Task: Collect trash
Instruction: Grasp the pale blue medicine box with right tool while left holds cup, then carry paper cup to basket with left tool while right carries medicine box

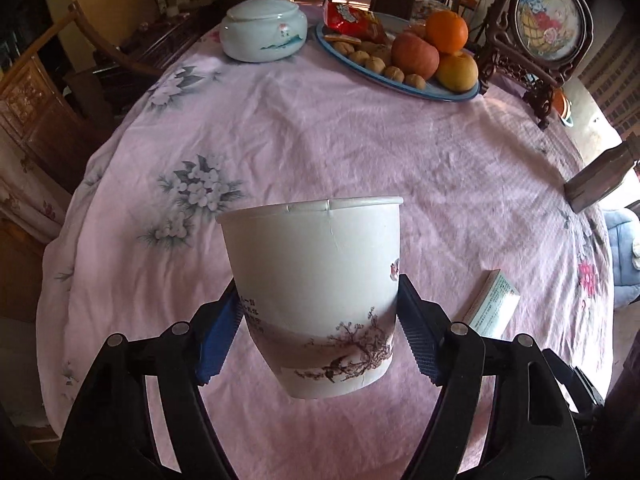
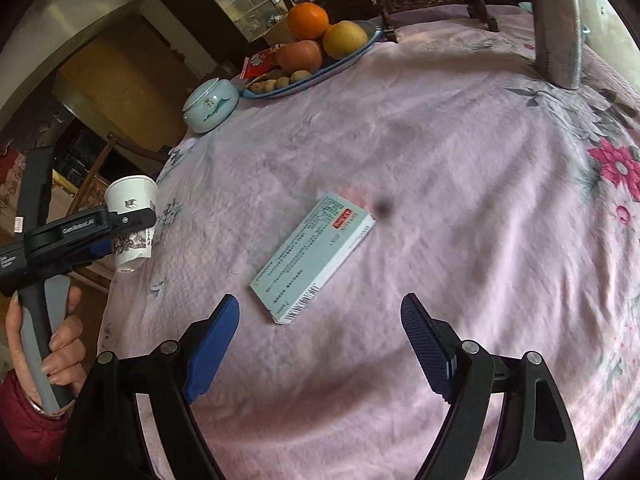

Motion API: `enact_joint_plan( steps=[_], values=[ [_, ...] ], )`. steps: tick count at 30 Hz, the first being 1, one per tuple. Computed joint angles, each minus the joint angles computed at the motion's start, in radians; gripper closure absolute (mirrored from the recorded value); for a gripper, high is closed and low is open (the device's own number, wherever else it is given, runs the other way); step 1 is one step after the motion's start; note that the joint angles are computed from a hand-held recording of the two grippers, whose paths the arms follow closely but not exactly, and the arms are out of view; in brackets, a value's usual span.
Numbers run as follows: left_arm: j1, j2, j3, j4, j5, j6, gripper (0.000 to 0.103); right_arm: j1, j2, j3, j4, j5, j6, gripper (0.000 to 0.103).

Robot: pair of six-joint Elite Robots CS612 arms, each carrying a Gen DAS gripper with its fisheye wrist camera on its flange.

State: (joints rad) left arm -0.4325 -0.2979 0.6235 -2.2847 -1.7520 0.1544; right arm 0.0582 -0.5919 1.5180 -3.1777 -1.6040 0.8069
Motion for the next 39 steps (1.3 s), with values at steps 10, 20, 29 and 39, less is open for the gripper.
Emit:
enact_joint_plan(
  steps=[10,20,29,39],
  values=[
    [0.044,-0.045,0.084,-0.011,0.018,-0.029,0.03,-0.012,0.068,-0.149,0.168,0.028,-0.006,0.021],
    [0.07,-0.073,0.142,-0.027,0.026,-0.047,0.03,0.007,0.107,-0.262,0.178,0.032,-0.162,0.021],
    [0.078,-0.08,0.158,-0.032,0.017,-0.05,0.03,0.013,0.096,-0.237,0.246,-0.031,-0.1,0.021],
    [0.092,-0.093,0.178,-0.052,0.02,-0.056,0.03,0.042,0.117,-0.297,0.347,-0.148,-0.176,0.056]
  ],
)
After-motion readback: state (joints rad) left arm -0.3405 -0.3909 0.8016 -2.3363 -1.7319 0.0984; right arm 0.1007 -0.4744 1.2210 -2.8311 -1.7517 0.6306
